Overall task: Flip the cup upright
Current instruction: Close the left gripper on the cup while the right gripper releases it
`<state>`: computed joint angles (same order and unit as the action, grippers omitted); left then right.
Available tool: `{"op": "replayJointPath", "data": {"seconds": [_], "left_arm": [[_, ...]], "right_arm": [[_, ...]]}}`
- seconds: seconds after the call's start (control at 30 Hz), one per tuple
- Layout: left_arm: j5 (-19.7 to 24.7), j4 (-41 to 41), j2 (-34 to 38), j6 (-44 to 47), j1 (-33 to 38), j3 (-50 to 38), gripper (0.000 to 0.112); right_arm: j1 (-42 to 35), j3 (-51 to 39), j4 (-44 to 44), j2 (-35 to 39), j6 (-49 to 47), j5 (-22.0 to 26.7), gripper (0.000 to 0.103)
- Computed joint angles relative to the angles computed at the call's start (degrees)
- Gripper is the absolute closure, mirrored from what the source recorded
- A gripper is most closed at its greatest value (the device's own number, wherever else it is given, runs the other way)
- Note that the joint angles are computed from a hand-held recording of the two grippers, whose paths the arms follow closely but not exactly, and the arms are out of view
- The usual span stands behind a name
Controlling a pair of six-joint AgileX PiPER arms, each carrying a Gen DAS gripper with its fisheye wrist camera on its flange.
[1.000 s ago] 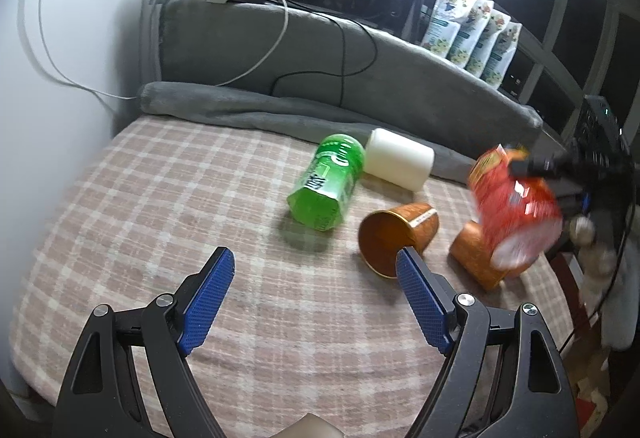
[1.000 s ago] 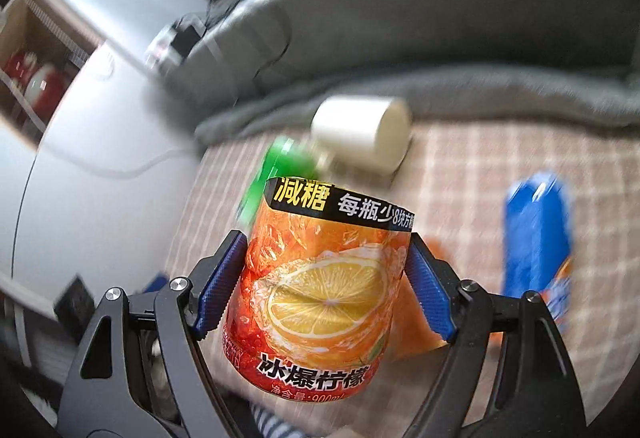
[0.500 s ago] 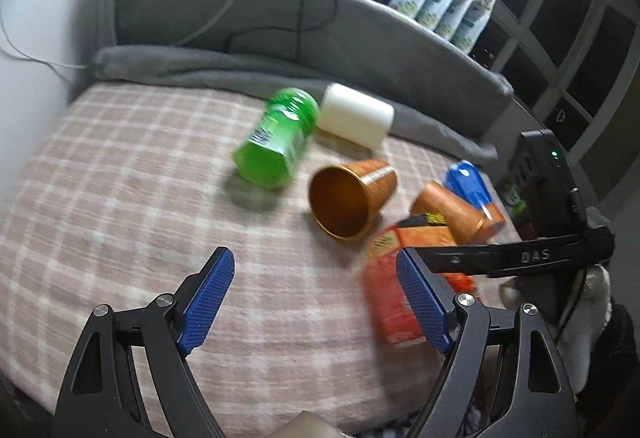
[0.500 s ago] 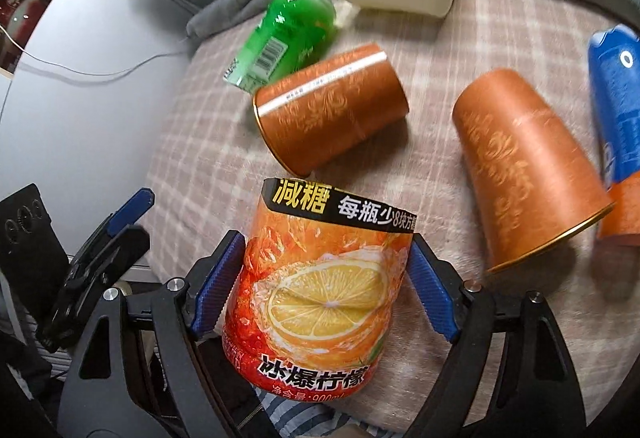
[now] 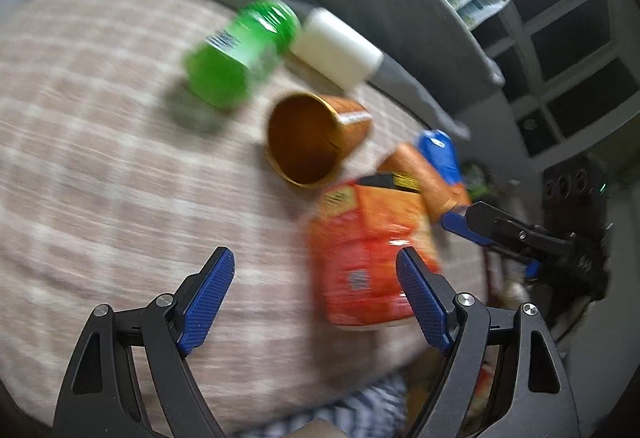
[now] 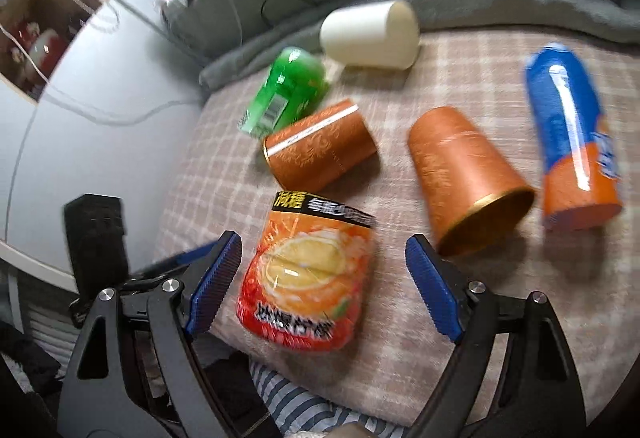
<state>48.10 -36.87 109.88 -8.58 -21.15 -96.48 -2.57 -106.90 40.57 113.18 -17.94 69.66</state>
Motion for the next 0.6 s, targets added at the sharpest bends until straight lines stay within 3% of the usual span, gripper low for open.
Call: {"op": "replayJointPath", "data": {"seconds": [0.13,0.33,0.6], "left_arm": [[7.1,-8.8,5.5,1.5,2.3,-7.2,0.029],[13.5,-3.6,12.8,-6.0,0.9,-22.3,0.029],[19.1,0.4,19.9,-9.5,-1.2,-34.8,0.029]], "right_arm": [[-3.4,6.4,2.9,-3.7,-2.0,-2.5,0.016],[-8.4,15.6,6.0,-8.6,-5.1,-5.9,0.016],[-11.5,24.1,3.3,-14.4,-6.3,-13.4,0.016]]}}
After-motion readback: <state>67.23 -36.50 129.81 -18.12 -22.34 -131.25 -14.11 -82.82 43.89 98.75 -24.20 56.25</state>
